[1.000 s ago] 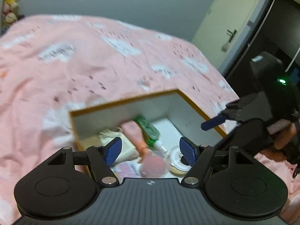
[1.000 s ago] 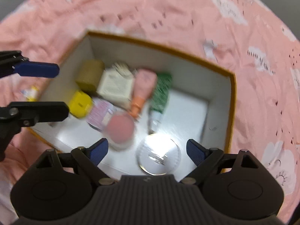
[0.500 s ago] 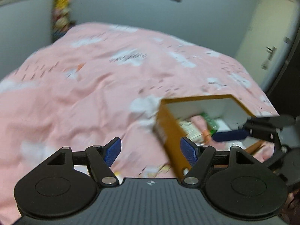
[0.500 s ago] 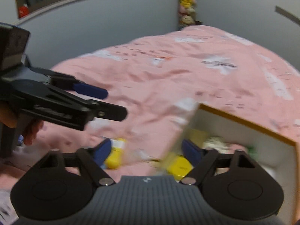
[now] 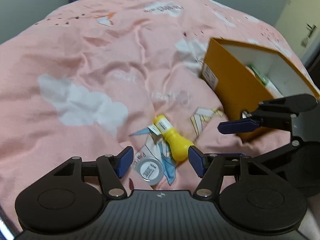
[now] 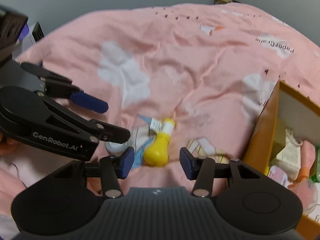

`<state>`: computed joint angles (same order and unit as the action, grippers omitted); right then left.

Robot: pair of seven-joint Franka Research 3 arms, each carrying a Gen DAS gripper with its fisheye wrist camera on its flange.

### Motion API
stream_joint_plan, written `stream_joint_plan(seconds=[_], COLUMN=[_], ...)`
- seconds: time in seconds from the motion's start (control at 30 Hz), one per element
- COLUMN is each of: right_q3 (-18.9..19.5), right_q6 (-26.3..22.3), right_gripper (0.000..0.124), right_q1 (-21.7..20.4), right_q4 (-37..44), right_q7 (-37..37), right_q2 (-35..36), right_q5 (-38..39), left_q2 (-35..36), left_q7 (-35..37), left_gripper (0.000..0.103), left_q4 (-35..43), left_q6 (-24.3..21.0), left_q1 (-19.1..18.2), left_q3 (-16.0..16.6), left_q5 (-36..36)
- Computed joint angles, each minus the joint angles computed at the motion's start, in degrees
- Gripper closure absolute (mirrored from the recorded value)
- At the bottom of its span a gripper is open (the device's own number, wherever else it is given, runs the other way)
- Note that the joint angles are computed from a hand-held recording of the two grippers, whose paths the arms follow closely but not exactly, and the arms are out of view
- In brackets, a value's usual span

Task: Organize rigid objects
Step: 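Move both tools back toward the yellow bottle and grey-lidded jar, then grasp the grey-lidded jar with the left tool while the right tool grasps the yellow bottle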

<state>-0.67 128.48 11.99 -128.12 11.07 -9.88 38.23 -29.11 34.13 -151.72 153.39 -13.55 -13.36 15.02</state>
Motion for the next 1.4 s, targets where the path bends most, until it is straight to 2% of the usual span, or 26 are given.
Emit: stream_joint_plan(seconds=[0.17, 0.27, 0.4, 0.7, 0.8, 0.93, 1.07, 1.23, 1.4], right_q3=[0.04, 0.29, 0.55, 0.66, 0.64, 0.64, 0.69, 0.46, 1.24], right_q6=[-1.34, -1.56, -1.78, -1.48, -1.43, -1.44, -1.11, -0.87, 0.27], right_gripper=[0.074, 0.073, 0.071, 0.066, 0.065, 0.062, 0.062, 0.063, 0.072], right_q1=[-0.54, -0.72, -0.87, -0.87, -0.86, -0.84, -0.77, -0.65, -0.08], right_q4=[0.06, 0.28, 0.72, 0.37, 0.31, 0.21, 0.02, 0.05, 0.72], right_q7=[1.37, 2.4, 3.83, 4.5, 4.8, 4.8, 4.78, 3.5, 2.27], right_q2=[1.34, 2.13, 2.93, 2.67, 2.68, 2.66, 2.68, 2.68, 3.66], right_q5=[-2.22, -3.17, -4.11, -4.48, -4.5, -4.34, -4.23, -2.6, -3.03], left_q2=[2.06, 3.61, 5.34, 8.96, 9.43, 9.19, 8.3, 4.46, 1.24], left_q7=[3.92, 5.46, 8.14, 9.13, 9.04, 7.24, 5.97, -1.83, -9.42], left_gripper=[0.031, 0.035, 0.035, 0.036, 0.043, 0.056, 0.056, 0.056, 0.056], left_q4=[0.93, 2.21, 3.71, 5.97, 6.21, 5.96, 5.08, 3.06, 1.94], left_q6=[-1.64, -4.38, -7.36, -10.39, -10.37, -9.65, -8.11, -6.25, -5.3], left_q1=[-1.03, -1.23, -1.91, -1.37, -1.38, -0.96, -0.9, 1.35, 3.42], left_q3=[0.75, 0.67, 0.64, -0.53, -0.57, -1.01, -0.98, -3.62, -4.38], left_q5=[-0.19, -0.56, -1.1, 0.46, 0.82, 2.1, 2.62, 7.77, 11.11])
